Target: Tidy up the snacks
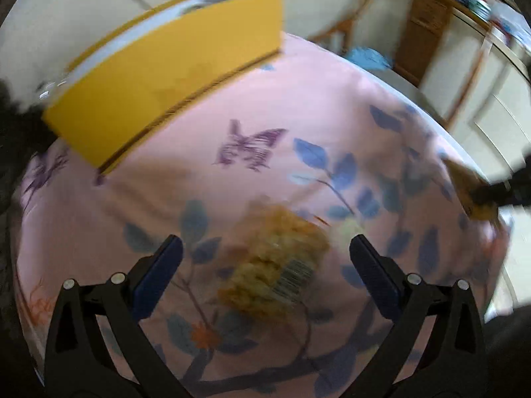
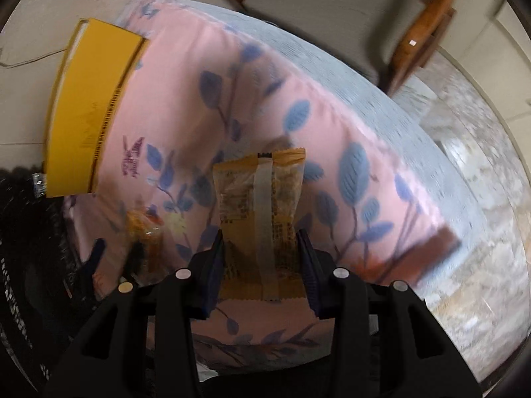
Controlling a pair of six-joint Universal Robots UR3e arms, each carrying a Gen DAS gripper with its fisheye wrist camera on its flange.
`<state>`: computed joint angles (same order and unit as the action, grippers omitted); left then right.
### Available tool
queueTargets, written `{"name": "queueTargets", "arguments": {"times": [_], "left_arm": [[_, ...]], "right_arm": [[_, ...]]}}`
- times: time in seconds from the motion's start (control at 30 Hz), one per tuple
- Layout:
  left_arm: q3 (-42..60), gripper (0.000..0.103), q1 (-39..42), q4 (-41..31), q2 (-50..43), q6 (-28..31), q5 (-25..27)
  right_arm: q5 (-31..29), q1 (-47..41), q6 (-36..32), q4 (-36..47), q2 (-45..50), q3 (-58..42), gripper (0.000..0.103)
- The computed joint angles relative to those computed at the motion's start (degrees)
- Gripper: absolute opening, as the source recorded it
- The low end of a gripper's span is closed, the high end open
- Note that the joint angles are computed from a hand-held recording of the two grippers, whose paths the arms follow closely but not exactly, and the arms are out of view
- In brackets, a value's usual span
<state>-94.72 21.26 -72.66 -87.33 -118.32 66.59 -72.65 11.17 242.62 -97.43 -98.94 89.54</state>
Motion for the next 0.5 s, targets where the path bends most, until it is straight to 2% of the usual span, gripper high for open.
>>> {"name": "queueTargets", "arguments": {"times": [0.03, 0.1, 0.23, 0.27, 0.33, 0.37, 0.4, 0.43, 0.5], "left_arm": [[0.72, 0.101, 0.7, -2.35, -0.24, 4.6, -1.54], [1.28, 0.101, 0.69, -4.57, -1.34, 10.05, -1.93], [1.41, 0.101, -1.18, -3.13, -5.59, 14.75, -0.28], [2.34, 0.098, -3.33, -1.2, -8.16, 12.74, 3.74], [8.45, 0.084, -4.17, -6.83, -11.99, 8.5, 5.86], [9.88, 0.077, -5.48, -6.7, -12.31, 5.75, 8.41], [11.26, 0.055, -6.46, -7.55, -12.38, 2.89, 10.15], [11.06, 0.047, -7.19, -6.64, -11.77, 0.15, 11.49], [8.45, 0.047, -8.83, -1.1, -10.31, -6.06, 14.78]], "right_arm": [[0.74, -1.05, -1.33, -1.61, -1.34, 1.75, 0.042], [0.87, -1.46, -1.48, -4.17, -2.22, 3.58, 0.042], [4.48, -4.21, -0.71, -14.98, -7.6, 14.59, 0.043], [4.15, -3.84, -0.02, -15.9, -7.42, 15.14, 0.043], [3.98, -3.64, 1.16, -17.07, -8.29, 16.53, 0.043], [3.7, -3.21, 2.62, -18.8, -8.8, 17.53, 0.043], [3.35, -2.89, 3.24, -19.51, -9.06, 17.88, 0.043], [2.35, -2.26, 3.81, -19.84, -9.07, 17.7, 0.043], [1.21, -1.14, 4.2, -20.15, -7.9, 16.53, 0.043]]}}
